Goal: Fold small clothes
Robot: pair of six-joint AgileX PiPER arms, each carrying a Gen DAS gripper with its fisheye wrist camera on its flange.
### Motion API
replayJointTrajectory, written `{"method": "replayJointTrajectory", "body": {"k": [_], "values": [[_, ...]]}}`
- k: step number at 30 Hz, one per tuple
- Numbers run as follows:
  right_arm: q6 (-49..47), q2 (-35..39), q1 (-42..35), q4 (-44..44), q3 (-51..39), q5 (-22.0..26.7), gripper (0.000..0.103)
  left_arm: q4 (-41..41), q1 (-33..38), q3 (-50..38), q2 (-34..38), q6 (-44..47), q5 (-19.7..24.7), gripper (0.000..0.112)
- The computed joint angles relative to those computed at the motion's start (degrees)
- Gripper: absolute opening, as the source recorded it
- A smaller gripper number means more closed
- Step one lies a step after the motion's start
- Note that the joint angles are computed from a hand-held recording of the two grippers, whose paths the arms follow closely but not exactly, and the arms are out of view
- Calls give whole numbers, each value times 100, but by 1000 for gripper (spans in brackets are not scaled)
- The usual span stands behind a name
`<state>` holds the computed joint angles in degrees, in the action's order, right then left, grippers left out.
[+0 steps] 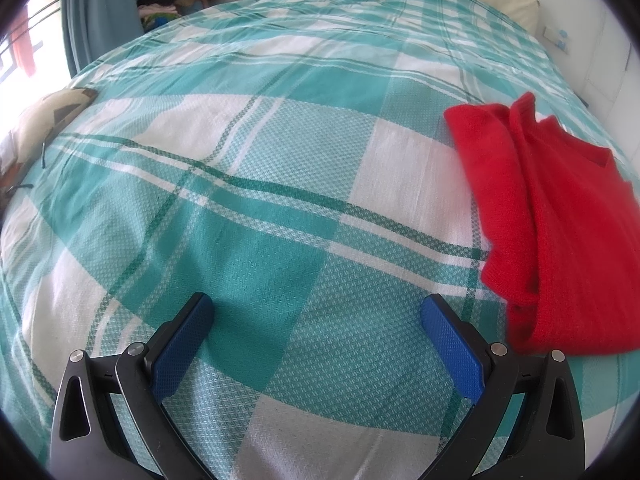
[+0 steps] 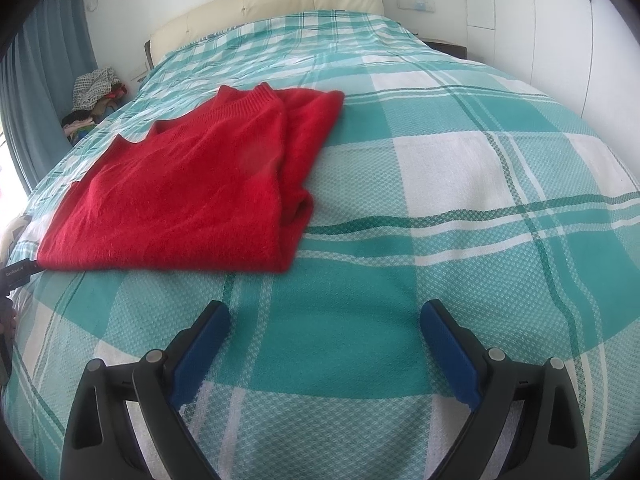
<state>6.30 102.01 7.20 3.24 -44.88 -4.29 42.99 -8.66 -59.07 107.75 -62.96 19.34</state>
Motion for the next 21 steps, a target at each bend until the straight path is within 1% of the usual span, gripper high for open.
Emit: {"method": "replayJointTrajectory", "body": {"k": [1,4,6,10,13,15,19,21], "values": [[-182,-1,7,180,-2,9,96,-102,-28,-32,1,43,83,103],[-97,6,-7,78,-10,16,96,-482,-61,-132,3,270,280,103],[-197,8,-5,176,-13,19,97,-745,-65,-154,-24,358,355,103],[-871,16,18,840,-25,35,97,-1399,-18,-304,-1,1137,537,103],[-1477,10,48,1451,-24,40,97,-1830,59,-354,-1,1661,568,103],[-1538,13,48,1509,-29,43,97,-1863,43,-375,3,1748,626,103],[-1537,13,50,1511,-30,44,97,-1424,-87,-316,-10,1349,648,103],[-1537,13,50,1511,-30,44,97,-1395,-87,-284,-29,1315,616,103]]}}
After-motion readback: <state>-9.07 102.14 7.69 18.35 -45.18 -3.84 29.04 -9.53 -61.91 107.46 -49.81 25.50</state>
